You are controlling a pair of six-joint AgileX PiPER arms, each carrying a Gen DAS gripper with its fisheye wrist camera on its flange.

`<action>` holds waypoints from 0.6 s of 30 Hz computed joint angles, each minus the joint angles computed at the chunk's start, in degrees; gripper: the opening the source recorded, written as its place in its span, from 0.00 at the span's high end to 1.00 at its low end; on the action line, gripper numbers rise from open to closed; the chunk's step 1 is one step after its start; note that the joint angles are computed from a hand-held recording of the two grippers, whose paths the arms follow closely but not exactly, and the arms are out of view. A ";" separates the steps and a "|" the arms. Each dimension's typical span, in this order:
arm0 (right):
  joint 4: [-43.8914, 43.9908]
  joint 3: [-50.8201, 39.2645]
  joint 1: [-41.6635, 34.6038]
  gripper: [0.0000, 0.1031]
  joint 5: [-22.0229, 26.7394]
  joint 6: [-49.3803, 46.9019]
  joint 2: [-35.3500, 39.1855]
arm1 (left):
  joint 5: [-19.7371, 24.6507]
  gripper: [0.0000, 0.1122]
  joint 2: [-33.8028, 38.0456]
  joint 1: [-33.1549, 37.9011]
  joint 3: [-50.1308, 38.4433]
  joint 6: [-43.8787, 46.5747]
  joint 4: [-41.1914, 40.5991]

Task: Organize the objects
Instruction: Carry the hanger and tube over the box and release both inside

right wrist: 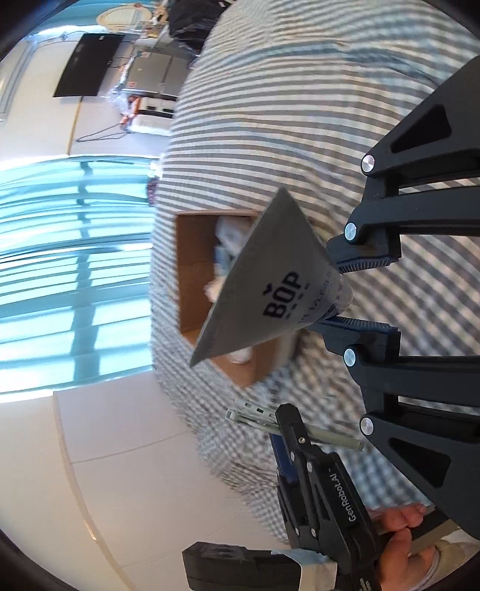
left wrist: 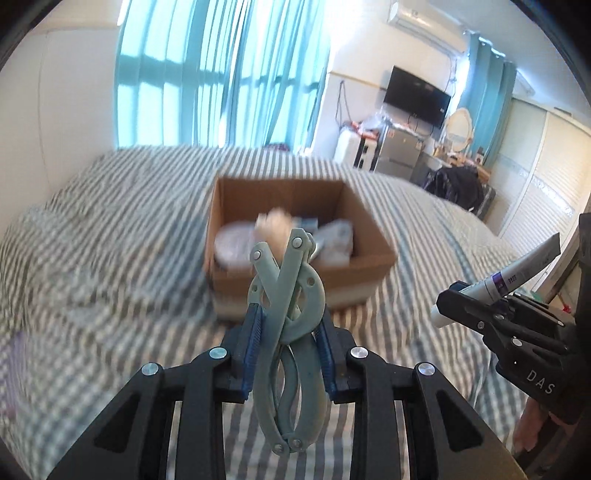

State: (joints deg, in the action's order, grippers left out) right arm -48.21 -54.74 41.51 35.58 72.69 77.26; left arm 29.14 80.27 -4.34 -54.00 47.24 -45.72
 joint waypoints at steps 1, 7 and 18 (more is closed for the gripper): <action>0.74 -1.82 -1.44 0.79 -0.06 -2.52 0.49 | -0.10 0.75 1.47 -0.66 -2.69 -0.94 0.38; 13.53 -14.77 -12.17 0.79 -4.02 -23.56 7.15 | 0.00 0.75 12.02 -3.90 -18.78 -6.78 3.73; 44.29 -38.06 -25.20 0.79 -0.68 -60.05 30.03 | 1.67 0.75 33.13 -7.21 -43.21 -18.14 17.30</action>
